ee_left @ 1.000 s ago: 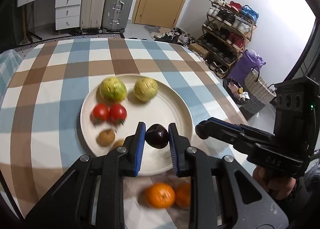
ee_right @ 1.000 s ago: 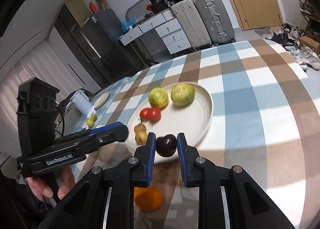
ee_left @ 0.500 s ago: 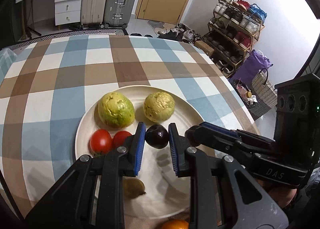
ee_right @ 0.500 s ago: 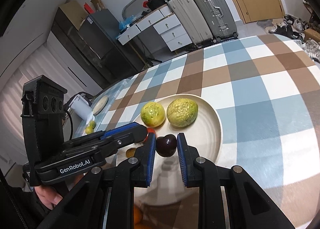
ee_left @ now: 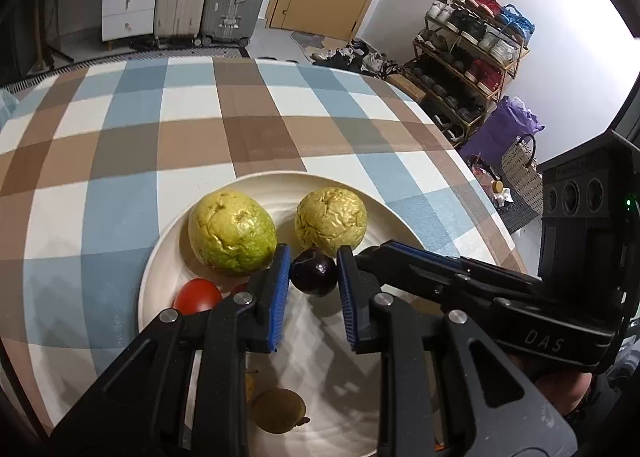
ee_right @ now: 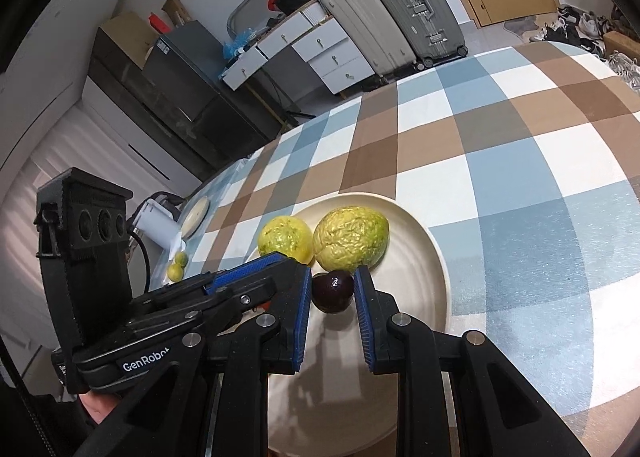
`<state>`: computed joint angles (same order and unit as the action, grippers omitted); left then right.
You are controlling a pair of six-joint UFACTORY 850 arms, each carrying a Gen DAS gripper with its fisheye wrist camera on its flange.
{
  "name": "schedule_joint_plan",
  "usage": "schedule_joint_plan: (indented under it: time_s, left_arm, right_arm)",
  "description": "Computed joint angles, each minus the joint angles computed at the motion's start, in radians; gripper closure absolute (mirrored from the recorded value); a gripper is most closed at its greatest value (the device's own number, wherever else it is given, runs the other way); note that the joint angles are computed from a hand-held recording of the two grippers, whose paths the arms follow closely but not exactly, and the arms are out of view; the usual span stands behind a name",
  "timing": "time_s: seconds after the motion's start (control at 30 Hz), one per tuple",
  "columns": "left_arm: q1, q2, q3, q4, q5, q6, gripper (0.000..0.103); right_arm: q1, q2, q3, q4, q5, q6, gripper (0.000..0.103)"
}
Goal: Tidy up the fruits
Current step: 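Carry both dark plums over the plate between the citrus and tomatoes, then release both plums onto the plate and withdraw both grippers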
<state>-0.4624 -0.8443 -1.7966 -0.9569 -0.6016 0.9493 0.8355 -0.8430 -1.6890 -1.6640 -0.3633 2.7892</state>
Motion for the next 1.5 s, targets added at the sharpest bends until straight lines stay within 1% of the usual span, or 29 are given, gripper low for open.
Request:
schedule_joint_plan:
  time_s: [0.07,0.17,0.27,0.33,0.37,0.43,0.47,0.5,0.53,0.57,0.63,0.7,0.77,0.8,0.83,0.87,0.93,1.0,1.07,1.13,1.2,1.23,1.27,1.3,1.4,1.43,1.5]
  left_arm:
    - [0.002,-0.008,-0.007,0.009,-0.010,-0.019,0.082]
    - [0.003,-0.006,-0.003,0.000,-0.018,-0.011,0.082]
    - [0.004,0.004,0.006,-0.008,-0.024,-0.006,0.082]
    - [0.005,0.017,0.021,-0.014,-0.020,0.004,0.082]
    - [0.005,0.023,0.027,-0.012,-0.021,0.005,0.082]
    - [0.006,0.043,0.051,-0.016,-0.011,0.012,0.081]
    - [0.007,0.056,0.066,-0.022,-0.006,0.017,0.081]
    - [0.008,0.070,0.081,-0.030,-0.001,0.024,0.079]
    - [0.011,0.088,0.103,-0.045,0.004,0.041,0.077]
    - [0.012,0.100,0.118,-0.054,0.008,0.052,0.075]
    - [0.016,0.136,0.159,-0.080,0.016,0.081,0.064]
    - [0.019,0.179,0.210,-0.115,0.037,0.118,0.057]
    - [0.023,0.215,0.253,-0.147,0.052,0.148,0.050]
    - [0.023,0.236,0.276,-0.155,0.067,0.155,0.042]
    - [0.022,0.257,0.300,-0.159,0.087,0.158,0.033]
    - [0.022,0.283,0.332,-0.182,0.110,0.180,0.030]
    - [0.024,0.324,0.383,-0.245,0.132,0.247,0.023]
    - [0.024,0.357,0.420,-0.262,0.150,0.270,0.023]
    - [0.027,0.386,0.451,-0.271,0.150,0.281,0.023]
    - [0.026,0.417,0.485,-0.276,0.161,0.295,0.019]
    - [0.017,0.449,0.518,-0.239,0.192,0.286,0.017]
    - [0.013,0.470,0.542,-0.247,0.206,0.312,0.017]
    - [0.012,0.484,0.559,-0.264,0.213,0.335,0.016]
    - [0.012,0.502,0.582,-0.288,0.218,0.363,0.013]
    - [0.016,0.551,0.643,-0.381,0.232,0.447,0.001]
    - [0.020,0.571,0.668,-0.437,0.234,0.498,0.001]
    - [0.023,0.596,0.702,-0.493,0.242,0.551,0.001]
  right_arm:
    - [-0.002,-0.007,-0.009,0.020,0.003,-0.018,0.081]
    - [-0.001,-0.006,-0.008,0.004,0.002,0.000,0.081]
    - [-0.003,-0.005,-0.003,-0.020,0.008,0.034,0.079]
    - [0.000,0.004,0.011,-0.047,-0.003,0.071,0.069]
    - [0.002,0.007,0.015,-0.056,-0.011,0.082,0.066]
    - [0.013,0.029,0.050,-0.144,-0.047,0.186,0.049]
    - [0.019,0.042,0.067,-0.180,-0.070,0.226,0.048]
    - [0.026,0.053,0.080,-0.181,-0.091,0.228,0.046]
    - [0.035,0.066,0.093,-0.164,-0.114,0.214,0.041]
    - [0.042,0.075,0.101,-0.154,-0.130,0.209,0.039]
    - [0.059,0.098,0.126,-0.139,-0.166,0.203,0.035]
    - [0.077,0.119,0.143,-0.100,-0.198,0.176,0.034]
    - [0.094,0.136,0.159,-0.075,-0.227,0.161,0.027]
    - [0.107,0.145,0.165,-0.053,-0.249,0.146,0.020]
    - [0.114,0.151,0.170,-0.042,-0.264,0.138,0.017]
    - [0.124,0.156,0.172,-0.029,-0.279,0.125,0.016]
    - [0.145,0.163,0.170,0.017,-0.310,0.077,0.011]
    - [0.163,0.169,0.169,0.037,-0.333,0.049,0.008]
    - [0.182,0.172,0.165,0.064,-0.359,0.021,0.006]
    - [0.199,0.173,0.157,0.095,-0.382,-0.009,0.004]
    - [0.214,0.174,0.152,0.109,-0.400,-0.019,0.002]
    - [0.222,0.173,0.148,0.115,-0.408,-0.026,0.002]
    - [0.228,0.173,0.145,0.121,-0.414,-0.033,0.002]
    - [0.236,0.171,0.139,0.130,-0.423,-0.046,0.002]
    - [0.259,0.164,0.121,0.154,-0.448,-0.084,0.001]
    - [0.265,0.160,0.114,0.165,-0.456,-0.101,0.001]
    - [0.279,0.151,0.095,0.195,-0.479,-0.140,0.000]
